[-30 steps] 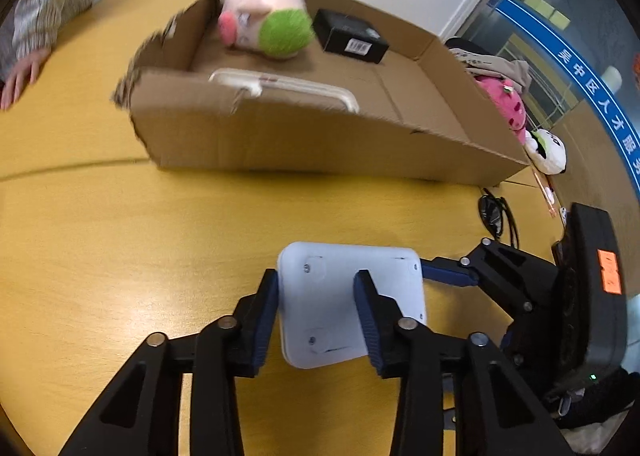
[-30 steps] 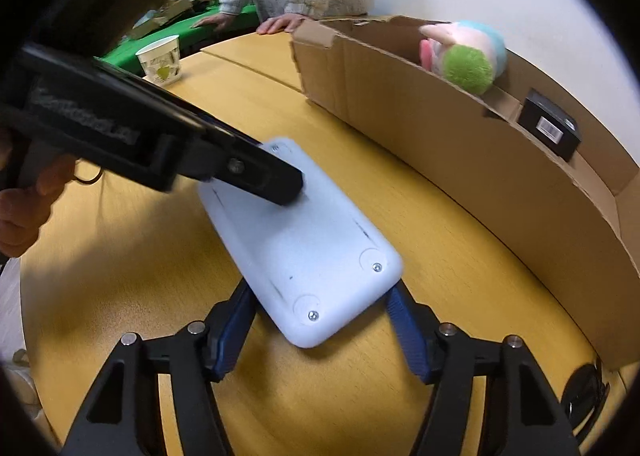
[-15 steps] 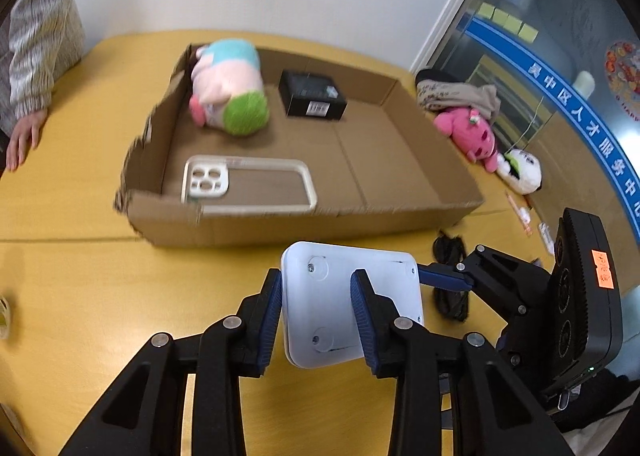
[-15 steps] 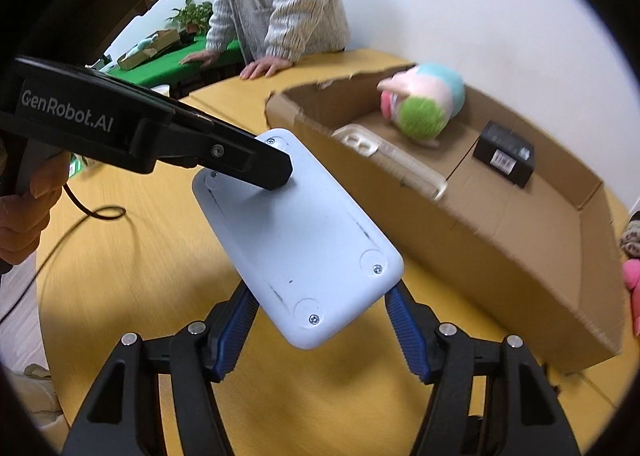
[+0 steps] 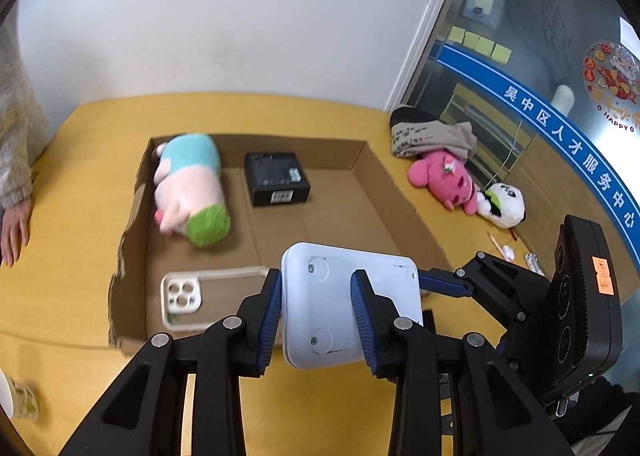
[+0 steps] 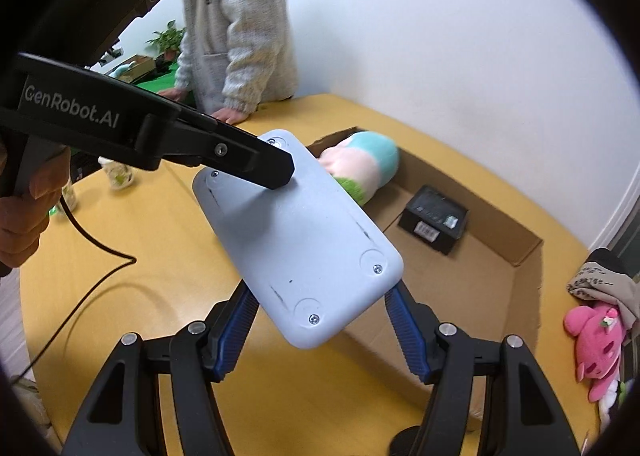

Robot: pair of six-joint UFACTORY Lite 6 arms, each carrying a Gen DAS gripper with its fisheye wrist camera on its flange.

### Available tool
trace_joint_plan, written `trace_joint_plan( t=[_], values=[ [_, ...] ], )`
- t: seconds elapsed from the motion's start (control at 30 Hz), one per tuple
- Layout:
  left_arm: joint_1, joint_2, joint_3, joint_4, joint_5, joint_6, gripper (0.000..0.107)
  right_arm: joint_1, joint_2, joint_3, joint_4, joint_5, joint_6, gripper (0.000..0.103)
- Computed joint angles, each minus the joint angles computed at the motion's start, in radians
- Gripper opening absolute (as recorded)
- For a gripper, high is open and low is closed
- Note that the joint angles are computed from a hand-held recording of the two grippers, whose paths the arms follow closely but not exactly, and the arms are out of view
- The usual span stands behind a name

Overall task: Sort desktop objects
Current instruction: 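Lift the white power bank with both grippers into the cardboard box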

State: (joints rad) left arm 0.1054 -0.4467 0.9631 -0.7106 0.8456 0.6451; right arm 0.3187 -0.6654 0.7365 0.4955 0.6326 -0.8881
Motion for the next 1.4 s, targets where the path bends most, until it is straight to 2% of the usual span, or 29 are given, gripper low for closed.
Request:
trace_joint_plan(
  t=[0.47,0.83,1.03,1.2,1.4],
  values=[
    [-0.147,0.358,0.313,0.034,-0.098,-0.087,0.036,-0.176,0.307,0.213,0.167,-0.009,-0.221,0.064],
    [-0.179,0.63,0.519,0.066,-0.127,-0.117,0.036,-0.195,0.512,0.345,0.182,-0.022,-0.231,0.064],
    [-0.167,0.81,0.625,0.025,-0.1,-0.102,0.036,-0.198,0.646,0.399,0.172,-0.027,-0.231,0.064],
    [-0.188,0.94,0.713,0.069,-0.113,-0.18,0.036,-0.217,0.815,0.519,0.136,0.041,-0.189,0.064],
    [-0.169,1.119,0.894,0.105,-0.046,-0.274,0.036,-0.198,1.005,0.717,0.021,0.135,-0.08,0.064]
  ],
)
